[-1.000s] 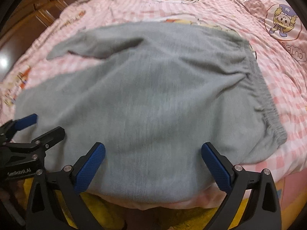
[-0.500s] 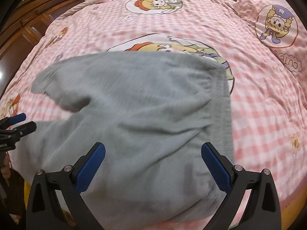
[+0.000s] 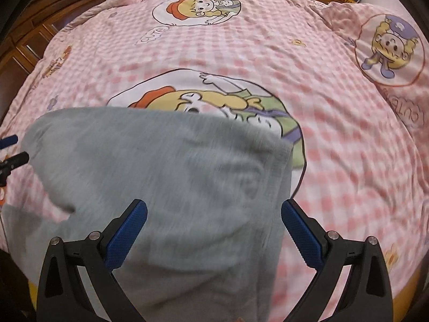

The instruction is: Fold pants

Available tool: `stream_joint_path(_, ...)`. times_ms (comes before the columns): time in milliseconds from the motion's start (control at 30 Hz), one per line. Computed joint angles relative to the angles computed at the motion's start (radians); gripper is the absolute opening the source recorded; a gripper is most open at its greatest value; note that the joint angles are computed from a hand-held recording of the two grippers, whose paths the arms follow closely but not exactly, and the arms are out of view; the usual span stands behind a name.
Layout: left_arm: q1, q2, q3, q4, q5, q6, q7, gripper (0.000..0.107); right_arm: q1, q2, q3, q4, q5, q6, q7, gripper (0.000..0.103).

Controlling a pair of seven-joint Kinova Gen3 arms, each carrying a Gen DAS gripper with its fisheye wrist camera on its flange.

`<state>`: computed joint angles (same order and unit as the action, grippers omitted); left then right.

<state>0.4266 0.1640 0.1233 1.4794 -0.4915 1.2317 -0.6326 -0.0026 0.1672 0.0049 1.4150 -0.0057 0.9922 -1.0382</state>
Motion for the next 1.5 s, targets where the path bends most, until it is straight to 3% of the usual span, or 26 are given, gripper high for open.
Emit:
stream_joint_path(233, -0.120, 0.058, -0.054, -0.023, 0.072, -0.064, -0.190, 0.102, -0.050, 0.130, 0.004, -0.137, 0.088, 0.047, -0.051, 0.102)
stream_joint_path(533, -0.208, 0.142, -0.119, -0.043, 0.046, -0.095, -0.344, 0.102, -0.070, 0.273, -0.002, -0.305, 0.115, 0.117, -0.027, 0.102)
stream_joint_path(700, -0.307, 0.137, -0.124, 0.015, 0.177, -0.192, -0.445, 0.097, -0.069, 0.369, 0.010, -0.414, 0.093, 0.201, -0.023, 0.098)
stream_joint_path(833, -0.341, 0.108, -0.136, 0.088, 0.242, -0.289, -0.446, 0.094, -0.058, 0.377, -0.001, -0.399, 0.094, 0.177, -0.015, 0.099)
stream_joint_path(867, -0.349, 0.097, -0.133, 0.105, 0.257, -0.310, -0.459, 0.086, -0.059, 0.377, 0.000, -0.396, 0.094, 0.174, -0.018, 0.099)
stream_joint_path(933, -0.358, 0.080, -0.122, 0.118, 0.285, -0.328, -0.492, 0.056, -0.065, 0.371, 0.005, -0.384, 0.098, 0.164, -0.034, 0.098)
stream_joint_path(967, -0.356, 0.072, -0.124, 0.119, 0.305, -0.331, -0.517, 0.031, -0.067, 0.366, 0.007, -0.375, 0.101, 0.155, -0.040, 0.097)
stream_joint_path(1000, -0.369, 0.067, -0.108, 0.118, 0.315, -0.326, -0.526, 0.013, -0.071, 0.359, 0.008, -0.363, 0.105, 0.146, -0.048, 0.093)
stream_joint_path(1033, -0.363, 0.064, -0.109, 0.117, 0.314, -0.319, -0.519, 0.011, -0.071, 0.352, 0.006, -0.351, 0.106, 0.138, -0.049, 0.090)
stream_joint_path(1133, -0.325, 0.053, -0.120, 0.114, 0.279, -0.306, -0.470, 0.007, -0.068, 0.310, -0.003, -0.292, 0.100, 0.099, -0.043, 0.061)
stream_joint_path(1200, -0.316, 0.032, -0.119, 0.128, 0.275, -0.306, -0.442, 0.006, -0.072, 0.276, -0.005, -0.254, 0.110, 0.073, -0.032, 0.028)
stream_joint_path(1267, -0.310, 0.013, -0.114, 0.131, 0.272, -0.307, -0.417, 0.005, -0.064, 0.248, -0.007, -0.234, 0.107, 0.062, -0.015, 0.010)
stream_joint_path(1500, -0.267, -0.089, -0.084, 0.153, 0.204, -0.280, -0.311, 0.005, 0.027, 0.147, -0.042, -0.205, -0.055, 0.075, 0.084, 0.006)
